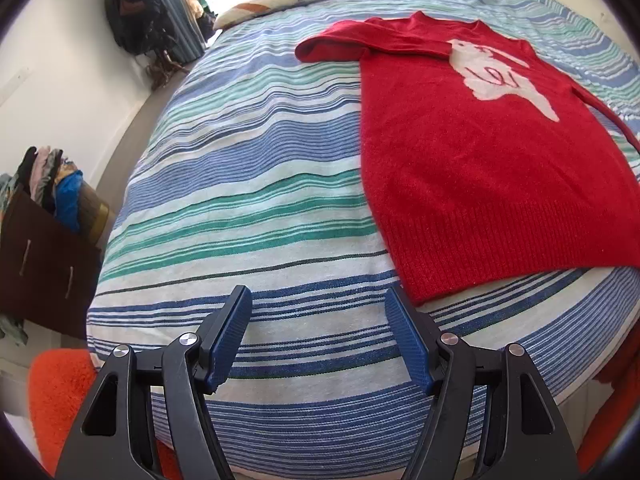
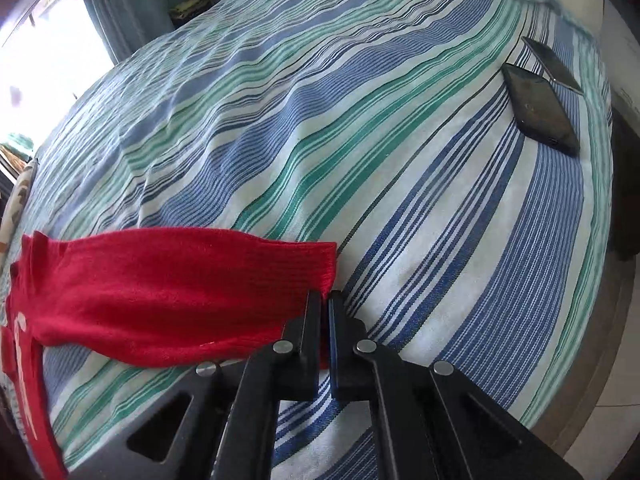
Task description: Fold small clothes
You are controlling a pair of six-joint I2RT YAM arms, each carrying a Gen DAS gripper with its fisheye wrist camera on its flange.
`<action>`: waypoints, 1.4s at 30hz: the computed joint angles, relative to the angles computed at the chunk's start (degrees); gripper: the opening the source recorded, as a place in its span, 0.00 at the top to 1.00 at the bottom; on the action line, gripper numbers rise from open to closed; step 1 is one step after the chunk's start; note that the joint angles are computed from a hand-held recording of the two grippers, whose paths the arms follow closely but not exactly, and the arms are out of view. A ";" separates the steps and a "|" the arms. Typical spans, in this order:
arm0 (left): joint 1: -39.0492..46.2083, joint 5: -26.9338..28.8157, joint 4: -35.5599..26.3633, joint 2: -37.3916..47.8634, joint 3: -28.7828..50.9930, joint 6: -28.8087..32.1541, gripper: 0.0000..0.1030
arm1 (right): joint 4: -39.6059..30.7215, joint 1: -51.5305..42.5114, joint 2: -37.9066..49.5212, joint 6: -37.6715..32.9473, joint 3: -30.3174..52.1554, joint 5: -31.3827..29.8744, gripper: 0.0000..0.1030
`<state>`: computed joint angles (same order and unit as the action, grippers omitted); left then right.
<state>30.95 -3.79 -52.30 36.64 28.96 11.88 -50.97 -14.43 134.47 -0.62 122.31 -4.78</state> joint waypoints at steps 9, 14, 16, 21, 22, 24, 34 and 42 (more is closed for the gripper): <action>2.71 -0.31 1.68 5.05 4.75 2.99 0.31 | 9.55 2.55 -4.67 -6.60 -10.63 7.69 0.90; 1.39 3.64 8.92 17.38 17.90 3.93 0.24 | 18.95 2.93 -19.84 -5.81 -26.00 9.72 0.36; -4.72 2.34 13.43 23.95 23.09 3.98 0.21 | 21.42 4.40 -28.15 -5.23 -34.18 6.70 0.36; -20.15 -2.38 26.13 46.13 32.41 15.46 0.21 | 29.68 12.64 -48.49 1.90 -56.66 -2.89 0.32; -21.78 -3.68 27.11 51.27 34.90 16.86 0.24 | 31.94 15.24 -51.38 3.58 -60.79 -3.16 0.32; -23.95 -6.77 28.07 60.41 40.13 18.54 0.31 | 36.57 20.96 -55.65 6.67 -68.31 -1.84 0.32; -19.31 0.29 25.65 75.90 55.73 3.61 0.97 | 42.85 34.85 -54.30 0.52 -72.80 6.12 0.32; 11.39 8.79 19.02 80.80 70.03 -17.49 0.98 | 43.10 33.65 -53.67 0.50 -73.02 6.39 0.32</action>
<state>42.34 5.00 -33.28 117.44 98.99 -5.61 -7.88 19.21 80.80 -0.12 49.28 1.61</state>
